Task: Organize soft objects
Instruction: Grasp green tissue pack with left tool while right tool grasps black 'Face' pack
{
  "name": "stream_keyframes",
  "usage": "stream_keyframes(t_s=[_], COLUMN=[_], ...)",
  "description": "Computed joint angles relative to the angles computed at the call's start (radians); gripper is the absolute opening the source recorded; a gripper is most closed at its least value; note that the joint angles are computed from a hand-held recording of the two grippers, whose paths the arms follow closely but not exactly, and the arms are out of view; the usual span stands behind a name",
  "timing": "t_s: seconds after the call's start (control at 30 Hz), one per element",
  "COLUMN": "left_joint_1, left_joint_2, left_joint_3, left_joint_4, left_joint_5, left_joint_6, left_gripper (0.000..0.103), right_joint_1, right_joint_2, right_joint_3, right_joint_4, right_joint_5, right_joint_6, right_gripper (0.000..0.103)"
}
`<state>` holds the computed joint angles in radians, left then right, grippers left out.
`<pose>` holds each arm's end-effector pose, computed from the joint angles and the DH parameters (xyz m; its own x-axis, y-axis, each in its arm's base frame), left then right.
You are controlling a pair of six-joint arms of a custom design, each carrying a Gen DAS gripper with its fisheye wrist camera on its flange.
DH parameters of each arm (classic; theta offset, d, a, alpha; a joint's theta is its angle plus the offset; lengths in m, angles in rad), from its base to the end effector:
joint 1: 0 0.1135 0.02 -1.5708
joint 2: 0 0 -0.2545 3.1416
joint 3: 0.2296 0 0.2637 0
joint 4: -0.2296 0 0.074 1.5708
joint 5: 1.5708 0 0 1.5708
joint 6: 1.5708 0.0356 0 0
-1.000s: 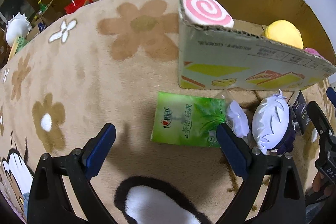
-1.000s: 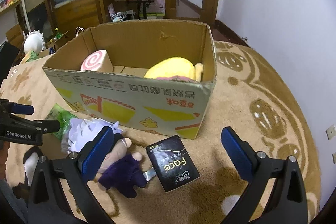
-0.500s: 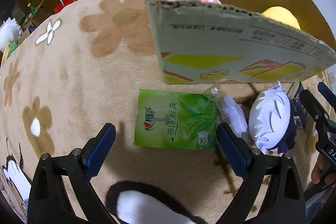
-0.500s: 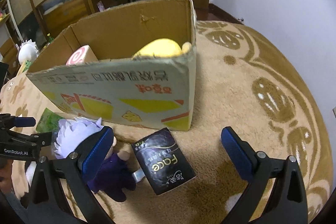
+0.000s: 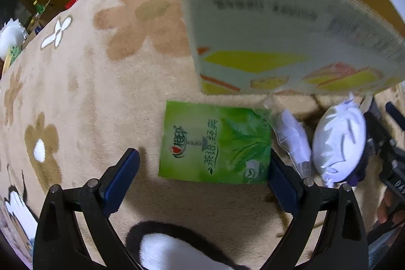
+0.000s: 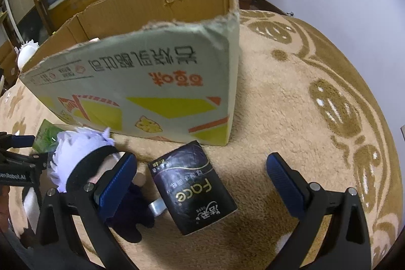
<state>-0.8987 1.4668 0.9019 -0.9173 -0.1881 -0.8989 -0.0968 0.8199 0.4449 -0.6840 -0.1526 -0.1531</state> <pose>0.1623 -0.1932 0.1713 -0.9796 -0.0036 -0.2008 -0.0133 0.9988 0.0467 0.1605 -0.0102 0.1662 -0.8609 -0.0678 -0.5042 -0.1111 0.9922 0.0563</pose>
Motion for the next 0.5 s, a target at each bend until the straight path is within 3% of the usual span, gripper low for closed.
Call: stream_keyframes(t_s=[0.4,0.5], left_joint_1=[-0.013,-0.018], left_joint_2=[0.015,0.016], left_joint_3=[0.026,0.022], left_joint_4=[-0.001,0.002], left_joint_5=[-0.01,-0.019], left_joint_6=[0.014,0.02], left_gripper=[0.076,0.074], right_joint_1=[-0.029,-0.027], right_joint_2=[0.055,0.061], right_joint_3=[-0.003,-0.005], right_joint_4=[0.007,0.005], right_joint_5=[-0.016,-0.008], right_joint_6=[-0.025,-0.032], right_gripper=[0.091,0.082])
